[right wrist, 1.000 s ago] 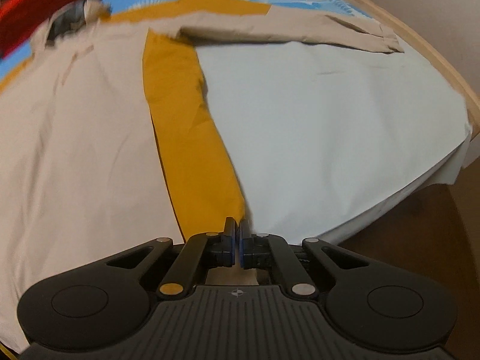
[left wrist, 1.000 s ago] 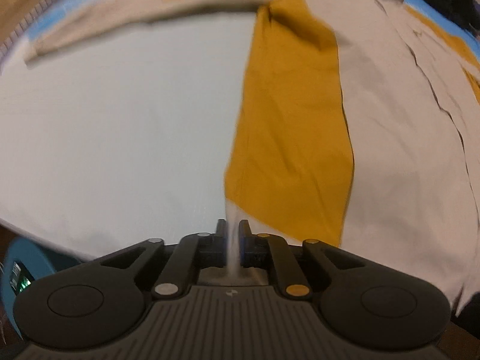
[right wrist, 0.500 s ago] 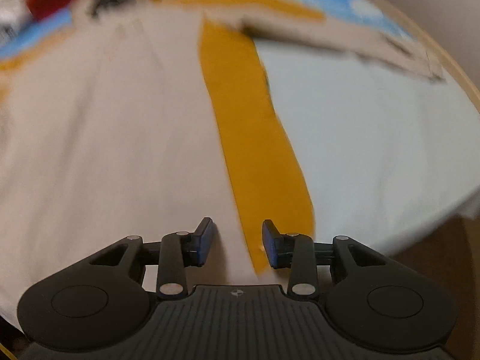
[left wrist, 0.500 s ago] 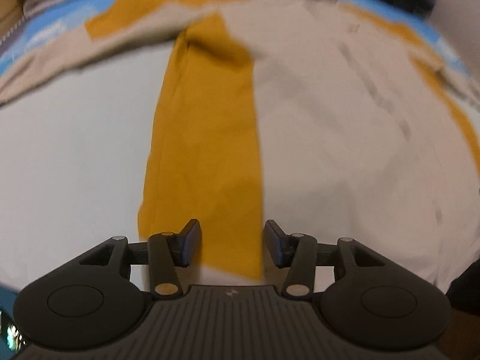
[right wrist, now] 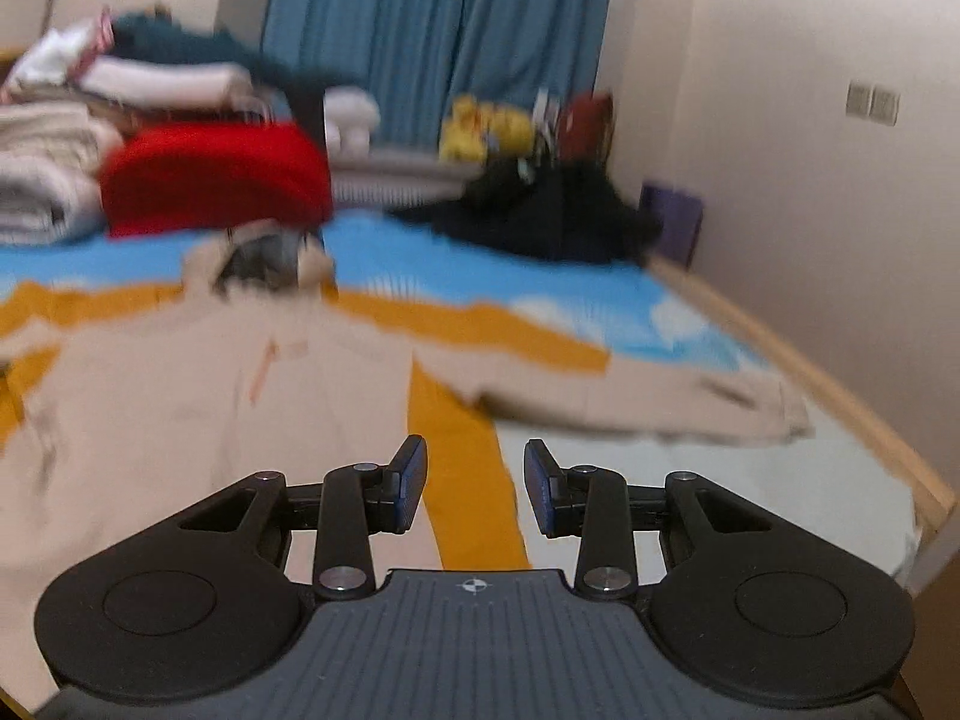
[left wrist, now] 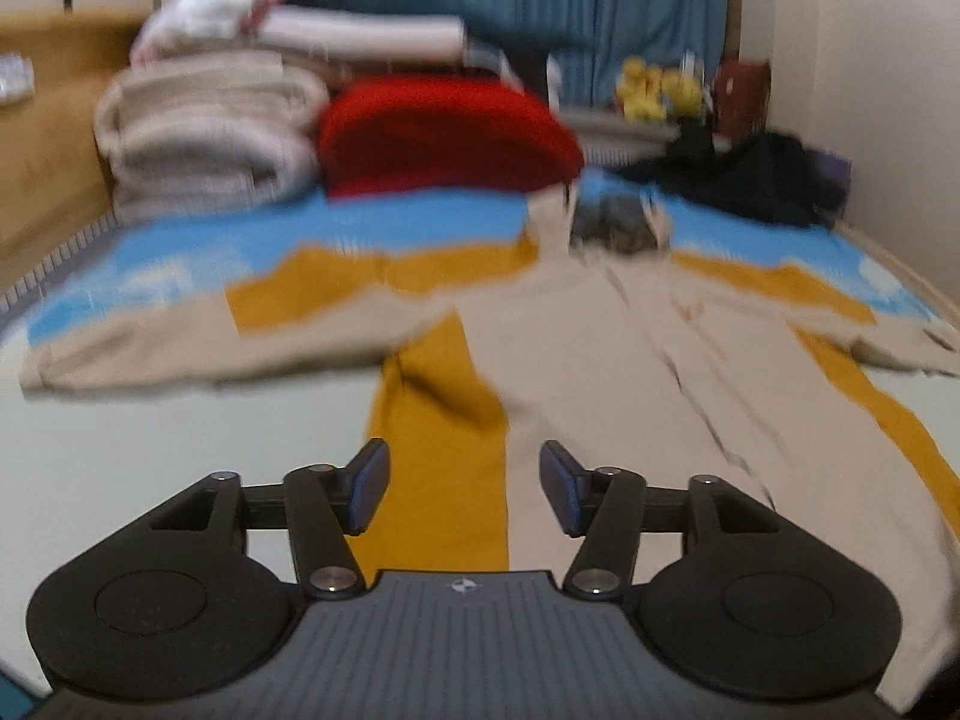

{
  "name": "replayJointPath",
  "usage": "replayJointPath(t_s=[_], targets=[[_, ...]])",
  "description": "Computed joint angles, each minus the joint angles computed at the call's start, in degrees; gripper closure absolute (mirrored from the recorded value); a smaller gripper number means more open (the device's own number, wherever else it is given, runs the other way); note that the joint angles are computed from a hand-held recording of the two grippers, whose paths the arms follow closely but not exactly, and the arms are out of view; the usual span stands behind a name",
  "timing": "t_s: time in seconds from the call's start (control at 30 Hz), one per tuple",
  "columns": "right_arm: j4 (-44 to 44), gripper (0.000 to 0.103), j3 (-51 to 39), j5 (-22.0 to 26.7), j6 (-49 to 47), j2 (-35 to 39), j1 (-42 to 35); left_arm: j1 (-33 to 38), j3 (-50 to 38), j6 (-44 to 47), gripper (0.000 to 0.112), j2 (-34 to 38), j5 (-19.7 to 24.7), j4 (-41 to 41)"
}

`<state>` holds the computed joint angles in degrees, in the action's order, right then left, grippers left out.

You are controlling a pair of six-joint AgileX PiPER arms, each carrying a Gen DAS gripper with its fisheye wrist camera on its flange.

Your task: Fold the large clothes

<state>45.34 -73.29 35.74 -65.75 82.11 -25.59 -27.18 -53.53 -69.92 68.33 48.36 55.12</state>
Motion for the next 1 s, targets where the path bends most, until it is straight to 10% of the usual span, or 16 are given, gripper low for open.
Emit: replayJointPath(t_s=[0.2, 0.6, 0.7, 0.77, 1.0], targets=[[5.4, 0.066, -0.8, -3.7, 2.0, 0.1, 1.8, -1.8, -4.4, -3.3, 0.041, 2.5, 4.0, 7.8], [4.3, 0.066, 2.6, -12.5, 8.1, -0.2, 9.0, 14.2, -38.7, 19.9, 0.041, 24.9, -13.4, -2.1], [5.2, 0.066, 3.3, -14.4, 7.4, -0.7, 10.5, 19.6, -35.1, 17.5, 0.058, 27.4, -19.4, -2.8], [7.3, 0.068, 3.0, -15.0, 5.3, -0.7, 11.2, 22.6, -38.5, 23.2, 0.096, 32.1, -14.7, -11.5], [2.8, 0.095, -11.6, -8.6, 14.1, 7.4, 17.3, 34.3, -46.1, 26.5, 0.098, 40.4, -10.5, -23.3]])
